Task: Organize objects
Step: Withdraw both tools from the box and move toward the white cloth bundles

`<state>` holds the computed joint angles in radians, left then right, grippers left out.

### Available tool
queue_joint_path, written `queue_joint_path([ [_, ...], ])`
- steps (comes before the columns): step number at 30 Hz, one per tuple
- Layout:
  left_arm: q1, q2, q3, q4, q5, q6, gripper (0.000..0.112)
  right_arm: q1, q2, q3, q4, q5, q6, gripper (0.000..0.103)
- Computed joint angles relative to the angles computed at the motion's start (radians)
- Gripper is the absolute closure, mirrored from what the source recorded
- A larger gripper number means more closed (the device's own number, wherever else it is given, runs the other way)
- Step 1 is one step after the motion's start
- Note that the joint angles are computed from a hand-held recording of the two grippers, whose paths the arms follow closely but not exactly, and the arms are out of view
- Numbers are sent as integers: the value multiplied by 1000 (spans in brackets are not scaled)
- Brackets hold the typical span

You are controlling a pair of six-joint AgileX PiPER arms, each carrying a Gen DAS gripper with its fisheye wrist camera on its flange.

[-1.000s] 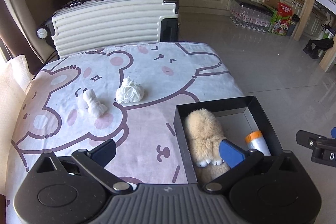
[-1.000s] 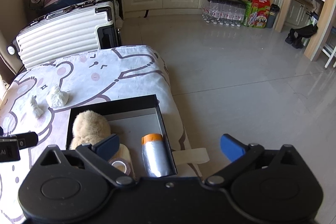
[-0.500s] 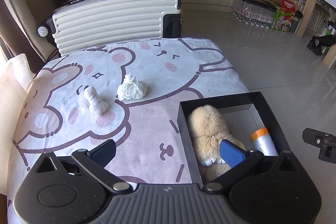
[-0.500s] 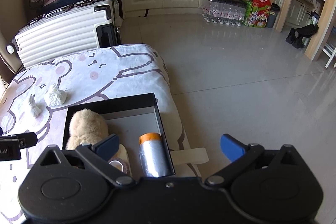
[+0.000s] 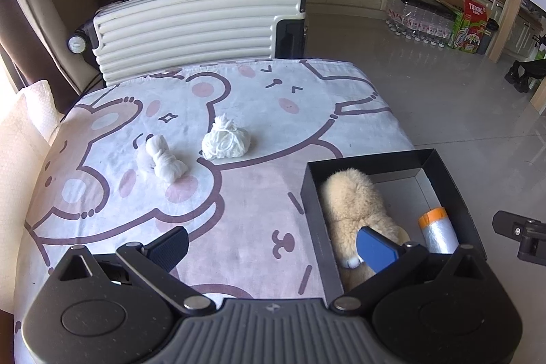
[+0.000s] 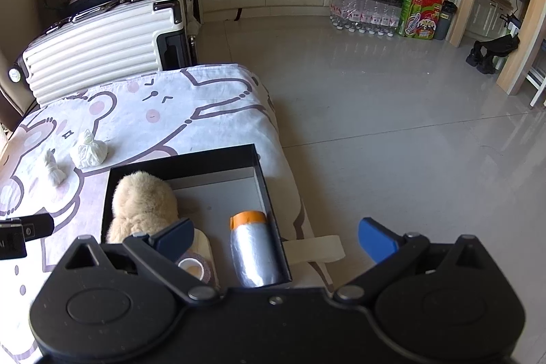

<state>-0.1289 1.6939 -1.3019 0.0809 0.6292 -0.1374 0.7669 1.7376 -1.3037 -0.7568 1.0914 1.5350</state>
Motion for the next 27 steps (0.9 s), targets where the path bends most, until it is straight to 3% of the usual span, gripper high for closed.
queue_joint_path([
  [27, 247, -61, 64, -67, -1, 131, 9, 46, 252, -379, 59, 12, -174, 0],
])
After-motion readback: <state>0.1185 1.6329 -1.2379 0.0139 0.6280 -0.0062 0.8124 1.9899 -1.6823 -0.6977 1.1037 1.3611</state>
